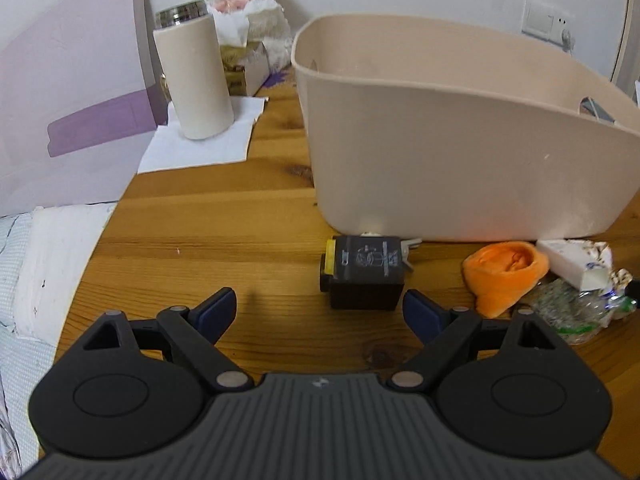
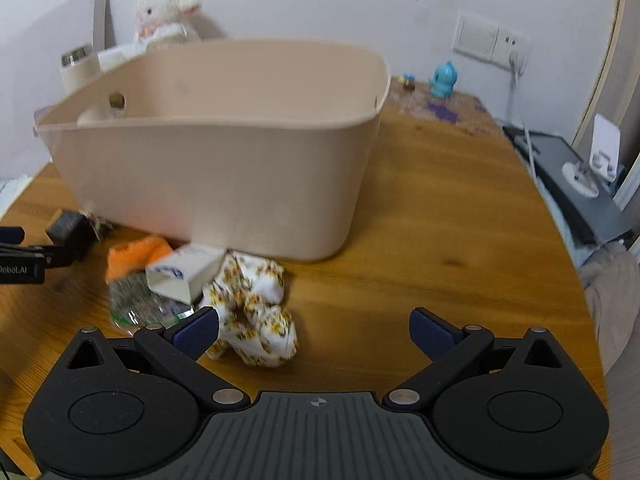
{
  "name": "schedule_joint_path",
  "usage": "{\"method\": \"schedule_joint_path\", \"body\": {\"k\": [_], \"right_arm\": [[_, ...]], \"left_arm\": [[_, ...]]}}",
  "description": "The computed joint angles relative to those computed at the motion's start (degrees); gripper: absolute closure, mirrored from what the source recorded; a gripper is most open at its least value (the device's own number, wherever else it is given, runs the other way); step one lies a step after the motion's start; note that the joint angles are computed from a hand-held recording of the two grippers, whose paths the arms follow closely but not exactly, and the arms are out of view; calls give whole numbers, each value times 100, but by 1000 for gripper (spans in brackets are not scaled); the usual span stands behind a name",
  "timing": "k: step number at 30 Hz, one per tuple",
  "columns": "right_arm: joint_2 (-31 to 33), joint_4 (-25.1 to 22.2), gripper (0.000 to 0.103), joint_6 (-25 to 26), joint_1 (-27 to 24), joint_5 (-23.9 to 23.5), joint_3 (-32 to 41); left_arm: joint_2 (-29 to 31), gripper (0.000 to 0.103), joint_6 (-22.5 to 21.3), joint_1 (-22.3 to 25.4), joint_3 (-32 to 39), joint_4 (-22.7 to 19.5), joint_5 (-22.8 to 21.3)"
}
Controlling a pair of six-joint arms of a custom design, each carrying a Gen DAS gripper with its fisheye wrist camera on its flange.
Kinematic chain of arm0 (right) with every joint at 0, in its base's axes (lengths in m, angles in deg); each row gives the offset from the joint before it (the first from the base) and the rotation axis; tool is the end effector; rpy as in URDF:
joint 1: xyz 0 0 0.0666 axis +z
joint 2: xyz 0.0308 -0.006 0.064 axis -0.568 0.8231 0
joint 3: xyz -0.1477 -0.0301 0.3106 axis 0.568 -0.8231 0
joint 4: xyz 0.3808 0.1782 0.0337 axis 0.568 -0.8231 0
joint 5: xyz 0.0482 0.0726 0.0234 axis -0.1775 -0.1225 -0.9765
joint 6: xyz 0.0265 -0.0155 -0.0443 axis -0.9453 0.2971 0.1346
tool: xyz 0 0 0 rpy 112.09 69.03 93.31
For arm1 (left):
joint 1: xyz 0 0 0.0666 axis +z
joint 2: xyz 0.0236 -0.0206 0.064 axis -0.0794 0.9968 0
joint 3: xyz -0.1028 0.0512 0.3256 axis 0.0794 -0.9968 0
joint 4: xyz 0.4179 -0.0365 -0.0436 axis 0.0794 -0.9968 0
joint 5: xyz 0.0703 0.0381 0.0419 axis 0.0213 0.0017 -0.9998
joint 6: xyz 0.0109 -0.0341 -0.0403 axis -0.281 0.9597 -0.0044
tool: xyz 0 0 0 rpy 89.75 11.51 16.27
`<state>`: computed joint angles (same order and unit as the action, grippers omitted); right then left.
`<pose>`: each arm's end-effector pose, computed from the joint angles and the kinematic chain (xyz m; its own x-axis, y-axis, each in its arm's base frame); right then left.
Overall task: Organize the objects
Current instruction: 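Grasp the black square box with the left gripper while the right grasps the floral scrunchie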
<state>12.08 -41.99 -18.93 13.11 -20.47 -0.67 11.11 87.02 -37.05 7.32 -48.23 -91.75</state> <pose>0.2854 0.2859 0.3083 -0.7865 0.0868 -0.6115 0.1296 0.9912 -0.0260 0.3977 -0.2439 0.3140 -0.7114 0.2583 -0.6536 0.2817 0.9568 0.0716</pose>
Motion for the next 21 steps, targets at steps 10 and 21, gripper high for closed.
{"method": "schedule_joint_path", "body": {"k": [10, 21], "right_arm": [[195, 356, 0, 87, -169, -377, -106], [272, 728, 34, 342, -47, -142, -85]], "left_arm": [[201, 12, -116, 42, -44, 434, 43], [242, 39, -106, 61, -8, 589, 522]]}}
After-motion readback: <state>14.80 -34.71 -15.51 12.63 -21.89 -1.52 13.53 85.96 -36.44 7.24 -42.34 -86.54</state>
